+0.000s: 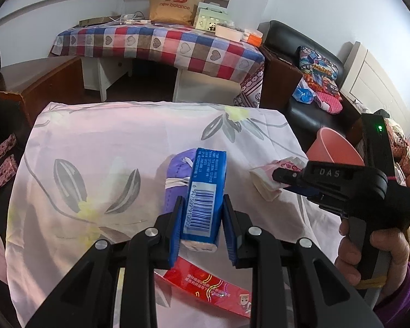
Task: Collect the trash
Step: 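Grasp the pink-white wrapper with the right tool while the left tool holds the Tempo pack, then carry the Tempo pack and pink-white wrapper over the pink bucket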
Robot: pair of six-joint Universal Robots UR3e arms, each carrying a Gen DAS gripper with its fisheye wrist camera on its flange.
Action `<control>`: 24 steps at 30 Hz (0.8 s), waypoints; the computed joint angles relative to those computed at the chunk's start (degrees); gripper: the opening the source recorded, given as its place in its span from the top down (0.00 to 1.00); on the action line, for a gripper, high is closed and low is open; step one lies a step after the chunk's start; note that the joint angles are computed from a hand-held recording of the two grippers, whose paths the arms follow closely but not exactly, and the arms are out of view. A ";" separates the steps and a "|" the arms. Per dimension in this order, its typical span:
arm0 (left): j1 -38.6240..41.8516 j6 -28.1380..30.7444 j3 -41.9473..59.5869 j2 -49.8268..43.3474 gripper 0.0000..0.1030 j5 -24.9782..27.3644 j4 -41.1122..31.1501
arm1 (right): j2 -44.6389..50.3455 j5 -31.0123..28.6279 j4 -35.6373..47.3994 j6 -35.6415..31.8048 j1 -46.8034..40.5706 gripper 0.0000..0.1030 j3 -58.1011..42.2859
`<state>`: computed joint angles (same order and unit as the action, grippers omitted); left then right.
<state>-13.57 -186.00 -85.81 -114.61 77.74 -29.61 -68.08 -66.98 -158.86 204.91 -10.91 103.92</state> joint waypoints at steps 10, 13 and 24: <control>-0.97 -0.97 0.22 0.99 0.75 1.32 -0.43 | -7.03 -2.79 -3.44 -9.09 0.18 0.91 7.34; -2.07 -1.26 1.33 0.83 0.75 2.15 -1.09 | -10.22 -2.33 -4.33 -12.07 -0.89 0.91 10.73; -8.67 -3.19 14.41 -4.69 0.75 3.05 -7.70 | -23.84 1.14 -5.20 -19.42 -8.66 0.91 21.15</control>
<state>-22.24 -189.18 -71.40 -119.30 80.79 -37.31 -91.92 -65.83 -164.05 185.49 -19.57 125.07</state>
